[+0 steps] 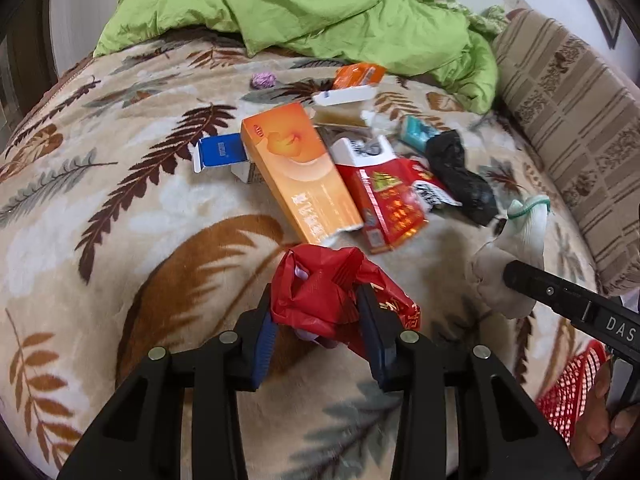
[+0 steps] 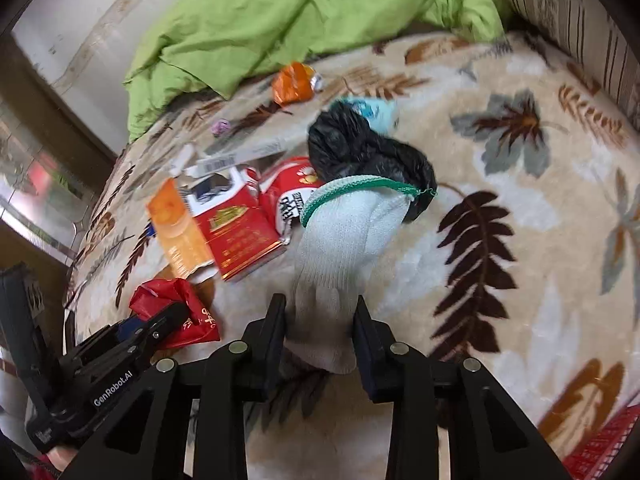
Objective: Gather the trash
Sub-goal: 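Grasp the red plastic wrapper with the left gripper while the right gripper grasps the white glove, then lift the wrapper and glove and carry both over the red wastebasket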
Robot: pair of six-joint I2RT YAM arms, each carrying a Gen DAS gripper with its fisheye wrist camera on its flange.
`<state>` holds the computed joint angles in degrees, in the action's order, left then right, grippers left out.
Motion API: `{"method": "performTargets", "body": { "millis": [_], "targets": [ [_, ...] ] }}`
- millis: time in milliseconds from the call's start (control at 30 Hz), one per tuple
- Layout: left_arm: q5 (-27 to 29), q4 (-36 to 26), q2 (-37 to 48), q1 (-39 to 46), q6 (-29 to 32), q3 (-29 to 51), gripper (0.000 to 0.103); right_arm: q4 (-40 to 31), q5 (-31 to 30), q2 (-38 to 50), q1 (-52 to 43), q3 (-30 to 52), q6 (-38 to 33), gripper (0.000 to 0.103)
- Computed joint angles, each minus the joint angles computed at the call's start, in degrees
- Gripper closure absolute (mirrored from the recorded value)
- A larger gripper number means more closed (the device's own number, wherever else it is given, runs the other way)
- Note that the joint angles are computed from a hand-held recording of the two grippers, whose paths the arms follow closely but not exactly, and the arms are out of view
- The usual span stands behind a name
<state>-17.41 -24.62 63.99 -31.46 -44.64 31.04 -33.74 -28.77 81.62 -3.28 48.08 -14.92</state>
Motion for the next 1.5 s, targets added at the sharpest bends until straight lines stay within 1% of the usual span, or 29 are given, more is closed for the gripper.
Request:
{"method": "performTargets", "body": {
  "millis": [100,200,433,633,800,1167,1333,1500],
  "targets": [
    [-4.0,-4.1,-2.7,-5.2,-2.0,1.4,0.065,-2.5,-1.8,-4.8,-2.4,-1.6,-2.4,0.069],
    [-7.4,-6.8,-3.4,-9.3,-3.5,2.9,0.065,-5.4,-3.3,-8.0,-4.7,-2.4,-4.7,0.069],
    [-15.8,-14.6,-1.0,-18.7,-8.4,8.3,0.065,-10.1,-5.1,-13.2,-8.7,-3.6,-8.3,0.069],
    [-21.3,-20.0,0.9,-24.6,-12.3,12.0,0.065,-14.9,-7.1,-16.6,-12.7,-2.5,-11.8,0.069],
    [-23.3,-22.5,2.2,-27.9,-13.5,14.4,0.065,-19.1,-8.8,-18.9,-17.1,-1.7,-15.8,0.069],
    [-26.9,-26.7,5.7,-33.4,-16.0,19.4,0.065,-27.2,-12.1,-18.4,-27.9,1.8,-23.6,0.069],
    [-27.4,-26.8,8.0,-35.0,-15.4,21.7,0.065,-30.6,-13.5,-16.9,-32.9,3.7,-28.3,0.069],
    [-27.2,-25.2,11.0,-35.6,-12.4,24.7,0.065,-34.1,-14.4,-14.5,-39.5,5.8,-33.9,0.069]
  ]
}}
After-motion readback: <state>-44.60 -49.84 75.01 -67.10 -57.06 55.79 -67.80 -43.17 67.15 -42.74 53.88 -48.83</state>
